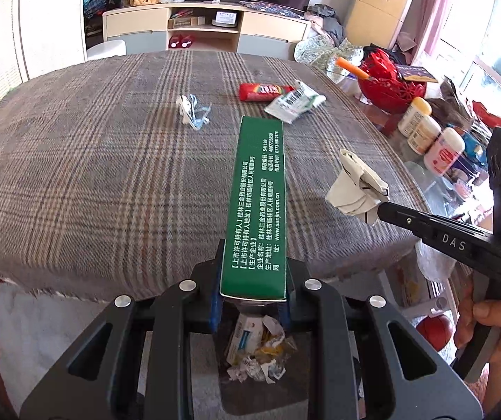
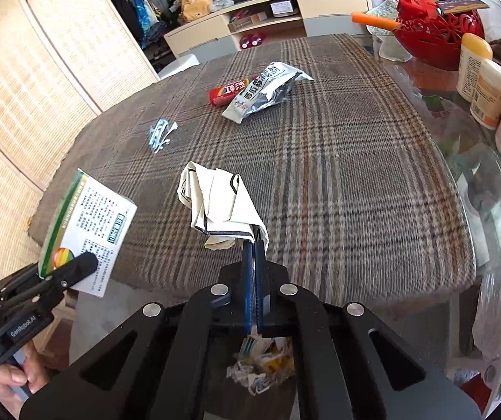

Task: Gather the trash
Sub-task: 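Carry the medicine box and white paper over the bin and open both tools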

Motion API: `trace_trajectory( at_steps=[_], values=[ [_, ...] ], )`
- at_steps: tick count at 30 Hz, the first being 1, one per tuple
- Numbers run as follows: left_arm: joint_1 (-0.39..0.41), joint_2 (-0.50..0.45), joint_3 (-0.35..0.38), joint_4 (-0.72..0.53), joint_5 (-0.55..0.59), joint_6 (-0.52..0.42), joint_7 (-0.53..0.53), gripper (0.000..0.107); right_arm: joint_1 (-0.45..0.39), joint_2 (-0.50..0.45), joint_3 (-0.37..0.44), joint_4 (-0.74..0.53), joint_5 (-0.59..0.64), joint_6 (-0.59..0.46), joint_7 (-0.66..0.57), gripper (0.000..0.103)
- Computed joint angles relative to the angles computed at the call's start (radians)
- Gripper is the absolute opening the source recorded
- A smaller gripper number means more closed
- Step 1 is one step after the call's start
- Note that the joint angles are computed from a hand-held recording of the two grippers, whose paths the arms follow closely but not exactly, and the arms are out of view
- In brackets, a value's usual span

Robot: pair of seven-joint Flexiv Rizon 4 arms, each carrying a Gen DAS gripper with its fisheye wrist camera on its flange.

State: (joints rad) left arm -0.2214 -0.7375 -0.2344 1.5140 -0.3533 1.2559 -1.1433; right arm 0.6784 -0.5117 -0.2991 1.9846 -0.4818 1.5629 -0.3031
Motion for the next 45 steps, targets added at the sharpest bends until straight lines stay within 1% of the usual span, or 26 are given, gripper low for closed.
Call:
trace_trajectory(
  at_steps=[2, 5, 11, 15, 21, 23, 26, 28, 31, 33, 41, 43, 45],
  values=[
    [0.017, 0.027, -0.028, 0.065, -0.011, 0.03, 0.016, 0.022, 0.038, 0.021, -0.029, 0.039, -0.008, 0.017, 0.011, 0.003],
    [0.051, 0.064, -0.076, 0.161, -0.04, 0.071, 0.047, 0.022, 0.12, 0.048, -0.097, 0.108, -0.013, 0.058, 0.032, 0.003],
    [0.093, 0.11, -0.137, 0.31, -0.078, 0.143, 0.089, 0.022, 0.272, 0.074, -0.208, 0.207, 0.055, 0.12, 0.013, 0.003],
    [0.128, 0.127, -0.182, 0.385, -0.099, 0.178, 0.109, 0.022, 0.358, 0.078, -0.259, 0.258, 0.119, 0.143, -0.004, 0.003],
    [0.152, 0.133, -0.211, 0.456, -0.095, 0.208, 0.115, 0.022, 0.429, 0.068, -0.279, 0.299, 0.217, 0.167, -0.037, 0.003],
    [0.151, 0.132, -0.209, 0.471, -0.084, 0.216, 0.112, 0.022, 0.438, 0.061, -0.27, 0.305, 0.247, 0.173, -0.051, 0.003],
    [0.15, 0.127, -0.207, 0.49, -0.067, 0.223, 0.102, 0.022, 0.428, 0.049, -0.231, 0.305, 0.291, 0.178, -0.069, 0.003],
    [0.15, 0.119, -0.205, 0.494, -0.058, 0.215, 0.094, 0.022, 0.413, 0.037, -0.198, 0.298, 0.319, 0.173, -0.079, 0.003],
    [0.127, 0.105, -0.176, 0.492, -0.041, 0.205, 0.071, 0.022, 0.375, 0.015, -0.135, 0.281, 0.36, 0.163, -0.094, 0.003],
    [0.12, 0.096, -0.167, 0.492, -0.032, 0.204, 0.062, 0.022, 0.361, 0.0, -0.108, 0.269, 0.381, 0.15, -0.101, 0.003],
    [0.063, 0.056, -0.092, 0.455, 0.009, 0.153, 0.011, 0.022, 0.248, -0.068, 0.024, 0.198, 0.366, 0.091, -0.076, 0.003],
    [0.046, 0.044, -0.071, 0.439, 0.019, 0.144, -0.001, 0.022, 0.231, -0.081, 0.038, 0.182, 0.353, 0.075, -0.065, 0.003],
    [0.015, 0.033, -0.033, 0.416, 0.037, 0.142, -0.024, 0.022, 0.216, -0.09, 0.045, 0.169, 0.338, 0.072, -0.056, 0.003]
  ],
)
